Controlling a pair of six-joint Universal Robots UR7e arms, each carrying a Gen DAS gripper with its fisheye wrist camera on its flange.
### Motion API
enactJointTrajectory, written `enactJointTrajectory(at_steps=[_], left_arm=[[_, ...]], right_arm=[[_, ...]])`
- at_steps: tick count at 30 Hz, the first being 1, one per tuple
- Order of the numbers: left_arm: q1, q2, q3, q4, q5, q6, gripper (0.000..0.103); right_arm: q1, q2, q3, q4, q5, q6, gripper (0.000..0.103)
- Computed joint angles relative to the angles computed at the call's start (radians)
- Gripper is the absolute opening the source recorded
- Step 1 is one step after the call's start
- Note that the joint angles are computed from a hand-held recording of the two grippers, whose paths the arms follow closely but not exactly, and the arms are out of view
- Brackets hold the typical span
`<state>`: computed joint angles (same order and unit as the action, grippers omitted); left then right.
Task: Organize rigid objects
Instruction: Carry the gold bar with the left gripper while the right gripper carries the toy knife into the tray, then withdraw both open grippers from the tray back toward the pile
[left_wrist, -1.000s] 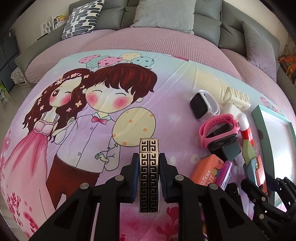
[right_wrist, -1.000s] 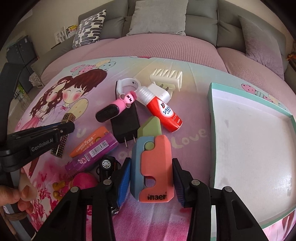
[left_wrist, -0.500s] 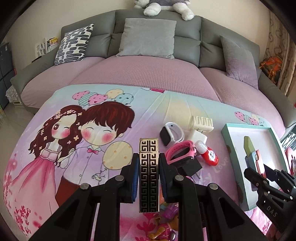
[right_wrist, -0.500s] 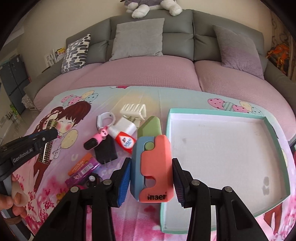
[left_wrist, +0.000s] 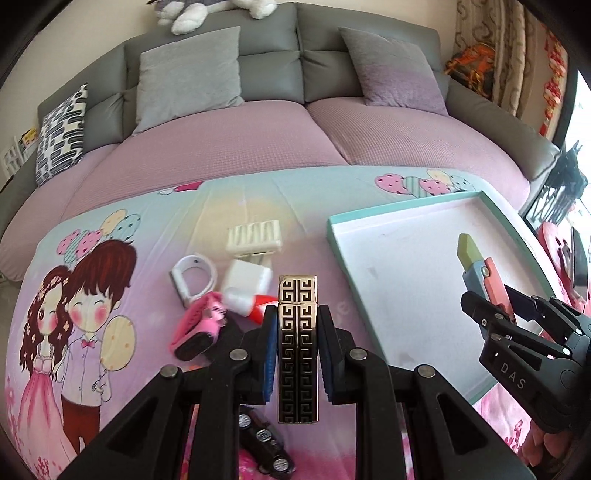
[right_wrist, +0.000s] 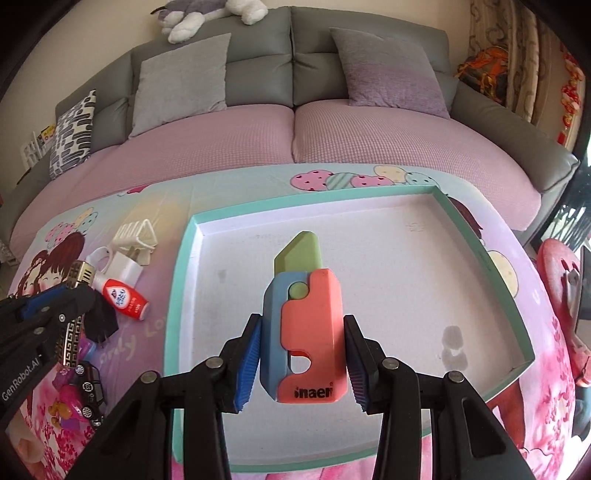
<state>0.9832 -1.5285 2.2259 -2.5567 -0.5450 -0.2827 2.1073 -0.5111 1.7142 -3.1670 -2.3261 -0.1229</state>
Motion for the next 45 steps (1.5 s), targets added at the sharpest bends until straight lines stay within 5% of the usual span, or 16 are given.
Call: enactJointTrajectory(at_steps=[13,23,27,31,33,39,42,45], left_arm=[[-0.018,0.267,-0.131,-0.077,-0.081,0.097,0.021],[-0.013,0.317,-0.150,-0.070,-0.058,0.048,0.025],[-0.017,0.301,-0.139,-0.069,-0.032,0.020,0.072],[-0.024,0.278,-0.117,-0.100,0.012,0.017,0.083],[-0.024,0.267,-0.108,-0.099,0.045,0.002,0.090],[-0.012,0.237,-0.075,-0.136,0.134,-0.018,0.093],[-0.006,0.219,-0.055,-0.189,0.159,-0.002,0.101],[-0.001,0.209,-0.048,-0.194,0.187,-0.012,0.102]], right_arm=[[-0.074,-0.073,0.062,-0.013,-0.145,0.133,0.045],[-0.089,-0.083,0.069,0.025,-0.153,0.165,0.046],[-0.091,-0.083,0.066,0.037,-0.143,0.170,0.046],[-0.087,-0.078,0.062,0.021,-0.157,0.163,0.066],[-0.088,-0.082,0.067,0.004,-0.135,0.159,0.067],[-0.086,-0.077,0.062,0.012,-0.117,0.159,0.085],[-0.081,-0.068,0.056,0.001,-0.123,0.147,0.103],[-0.076,-0.059,0.049,-0.009,-0.125,0.130,0.103]])
